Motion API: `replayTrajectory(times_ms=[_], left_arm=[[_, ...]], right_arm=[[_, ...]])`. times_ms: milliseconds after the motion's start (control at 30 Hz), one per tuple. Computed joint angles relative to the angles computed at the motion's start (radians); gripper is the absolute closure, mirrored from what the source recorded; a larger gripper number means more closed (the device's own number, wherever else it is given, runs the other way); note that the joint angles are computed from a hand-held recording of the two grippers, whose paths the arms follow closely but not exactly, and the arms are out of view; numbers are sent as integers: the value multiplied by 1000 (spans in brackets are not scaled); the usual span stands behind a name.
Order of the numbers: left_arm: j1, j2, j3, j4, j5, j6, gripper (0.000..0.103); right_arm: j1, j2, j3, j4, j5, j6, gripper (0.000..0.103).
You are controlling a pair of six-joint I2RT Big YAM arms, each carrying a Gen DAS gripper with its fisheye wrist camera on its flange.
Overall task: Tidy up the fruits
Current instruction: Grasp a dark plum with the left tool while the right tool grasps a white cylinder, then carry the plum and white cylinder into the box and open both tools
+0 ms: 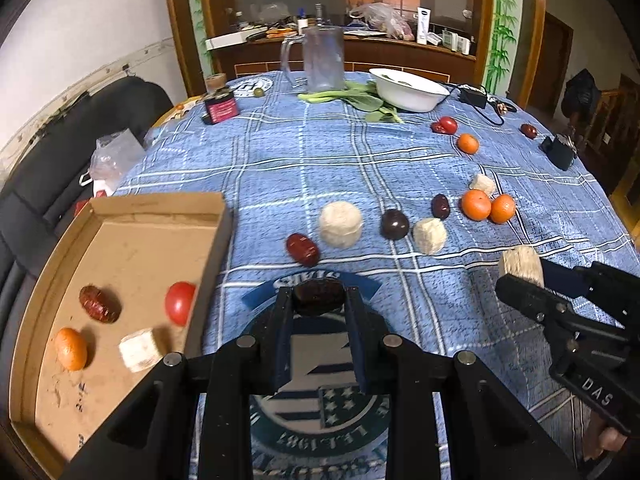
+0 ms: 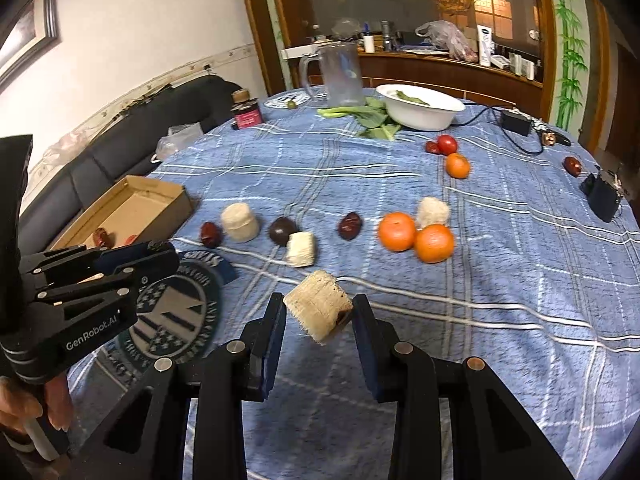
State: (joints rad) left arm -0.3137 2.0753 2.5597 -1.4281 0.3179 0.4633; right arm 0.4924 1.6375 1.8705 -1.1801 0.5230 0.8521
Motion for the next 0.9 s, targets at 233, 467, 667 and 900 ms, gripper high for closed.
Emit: replayTrajectory(times_ms=[233, 467, 667, 900], left_arm=[[45, -34, -43, 59, -23, -14, 78], [92, -23, -7, 62, -23, -24, 78], [131, -24, -7, 83, -28, -32, 78], [178, 21, 79, 51, -24, -47, 78]], right_arm=[[28, 72, 101, -2, -11, -33, 66], [51, 161, 237, -22, -24, -79, 66], [68, 247, 374, -58, -37, -118, 66], [84, 350, 547, -102, -51, -158, 66]])
